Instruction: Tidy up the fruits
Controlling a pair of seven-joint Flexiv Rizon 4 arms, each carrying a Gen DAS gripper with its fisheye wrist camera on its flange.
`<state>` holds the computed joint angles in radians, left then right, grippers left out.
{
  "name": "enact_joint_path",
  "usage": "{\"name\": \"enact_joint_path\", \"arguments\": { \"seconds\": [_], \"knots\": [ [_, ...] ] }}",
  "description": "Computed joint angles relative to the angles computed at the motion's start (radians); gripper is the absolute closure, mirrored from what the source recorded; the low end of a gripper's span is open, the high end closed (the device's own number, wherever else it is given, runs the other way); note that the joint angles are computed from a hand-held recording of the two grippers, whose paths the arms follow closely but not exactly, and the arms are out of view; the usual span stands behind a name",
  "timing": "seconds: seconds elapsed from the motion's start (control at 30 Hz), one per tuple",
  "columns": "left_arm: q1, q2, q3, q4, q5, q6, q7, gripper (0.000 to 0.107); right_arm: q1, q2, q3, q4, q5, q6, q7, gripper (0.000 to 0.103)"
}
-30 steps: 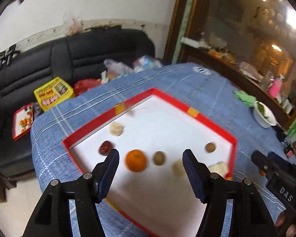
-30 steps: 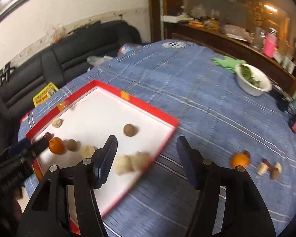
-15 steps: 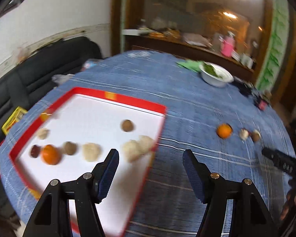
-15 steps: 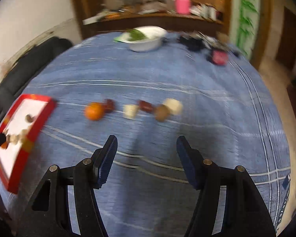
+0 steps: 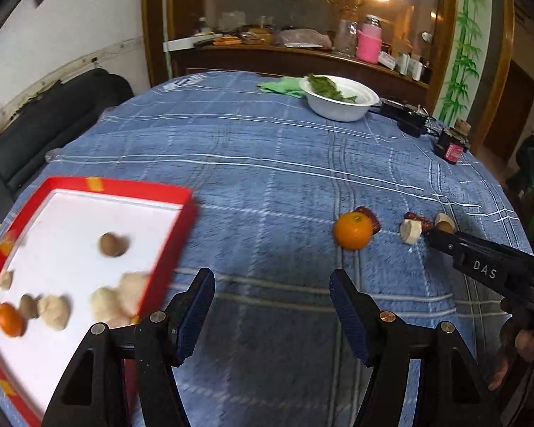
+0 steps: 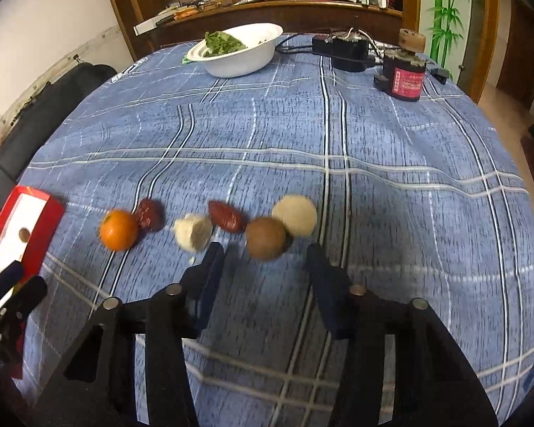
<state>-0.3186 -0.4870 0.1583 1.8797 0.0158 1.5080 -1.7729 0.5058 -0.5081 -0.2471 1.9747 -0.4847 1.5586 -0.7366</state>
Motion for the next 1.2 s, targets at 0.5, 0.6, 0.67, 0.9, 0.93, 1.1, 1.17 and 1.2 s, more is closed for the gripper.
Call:
{"name": "enact_joint_path", "arguments": {
  "seconds": [0.5, 0.6, 0.67, 0.9, 0.93, 1.1, 1.17, 1.2],
  "knots": [
    [-0.015, -0.143, -0.038, -0.21, -0.016, -0.097, 0.037, 0.041, -0.07, -0.028, 0.075, -0.032, 0.089, 0.05, -0.082, 0.082],
    [-0.006, -0.162, -0.056, -0.236, -0.018, -0.127, 0.053, 0.041, -0.084, -0.03, 0.094, -0.038, 0.11, 0.048, -0.102, 0.082],
    [-0.008, -0.173, -0.051, -0.249, -0.02, -0.137, 0.045, 0.042, -0.086, -0.032, 0.099, -0.042, 0.119, 0.046, -0.111, 0.082],
    [0.033, -0.147, -0.106, -0.201, -0.042, -0.1, 0.106, 0.076, -0.066, -0.031, 0.079, -0.041, 0.129, 0.042, -0.125, 0.082],
    [0.039, -0.136, -0.113, -0.185, -0.047, -0.097, 0.113, 0.076, -0.059, -0.031, 0.072, -0.039, 0.129, 0.045, -0.124, 0.082],
    [0.043, -0.065, -0.111, -0.079, -0.047, -0.028, 0.127, 0.077, -0.022, -0.027, 0.029, -0.028, 0.121, 0.041, -0.118, 0.082],
    [0.058, -0.032, -0.127, -0.027, -0.057, 0.003, 0.14, 0.077, -0.012, -0.016, 0.02, -0.018, 0.118, 0.036, -0.112, 0.082],
    [0.062, -0.02, -0.131, -0.007, -0.061, 0.016, 0.146, 0.077, 0.015, -0.005, -0.01, 0.0, 0.109, 0.043, -0.102, 0.082]
  ]
}}
